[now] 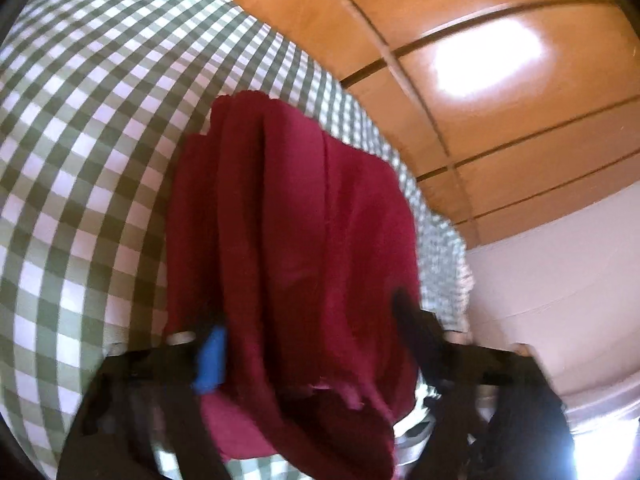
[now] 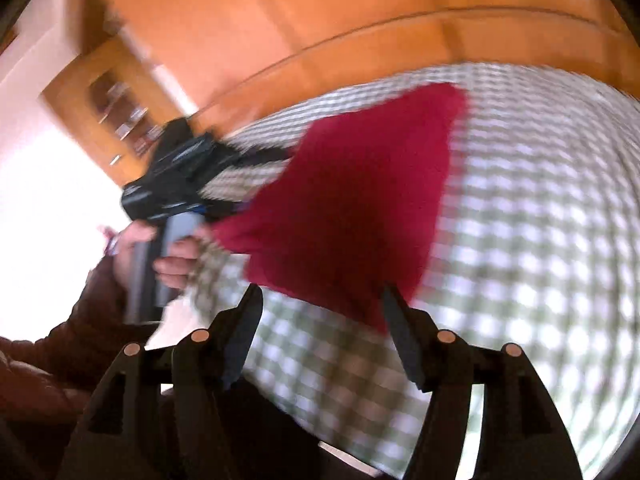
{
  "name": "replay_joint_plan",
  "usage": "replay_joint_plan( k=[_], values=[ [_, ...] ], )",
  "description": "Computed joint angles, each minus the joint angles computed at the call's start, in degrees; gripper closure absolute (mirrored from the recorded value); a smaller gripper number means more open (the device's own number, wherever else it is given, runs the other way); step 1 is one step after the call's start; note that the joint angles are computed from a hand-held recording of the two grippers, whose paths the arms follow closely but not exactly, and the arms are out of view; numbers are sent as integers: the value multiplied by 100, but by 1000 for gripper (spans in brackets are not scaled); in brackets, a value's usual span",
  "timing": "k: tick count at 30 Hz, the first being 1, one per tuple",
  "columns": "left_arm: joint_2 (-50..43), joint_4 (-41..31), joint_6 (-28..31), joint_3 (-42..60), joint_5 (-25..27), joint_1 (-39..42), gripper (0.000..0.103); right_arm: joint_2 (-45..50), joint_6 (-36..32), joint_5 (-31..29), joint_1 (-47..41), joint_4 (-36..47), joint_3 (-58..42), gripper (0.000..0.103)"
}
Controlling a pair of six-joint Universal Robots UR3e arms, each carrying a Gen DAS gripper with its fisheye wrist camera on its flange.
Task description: Fold small clothes
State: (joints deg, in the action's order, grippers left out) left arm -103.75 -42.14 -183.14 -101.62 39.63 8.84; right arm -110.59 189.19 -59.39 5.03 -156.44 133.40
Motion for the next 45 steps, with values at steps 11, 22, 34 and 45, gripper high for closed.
replay_joint_plan(
  k=[11, 22, 34, 45],
  values=[
    [662, -130, 409, -15, 1299, -126, 84, 1946, 145, -941, 1289, -792, -1160, 66],
    [2740, 962, 184, -2184, 1390, 724, 38, 2537, 510, -978, 1581, -1367, -1279, 60],
    [2076, 2547, 365, -3137, 3290, -360, 44, 2046, 214, -1024, 1269, -1214, -744, 63],
    [1827, 3291, 4, -2370, 3856, -1122, 26, 1885, 320, -746, 774, -99, -2248, 43]
  ],
)
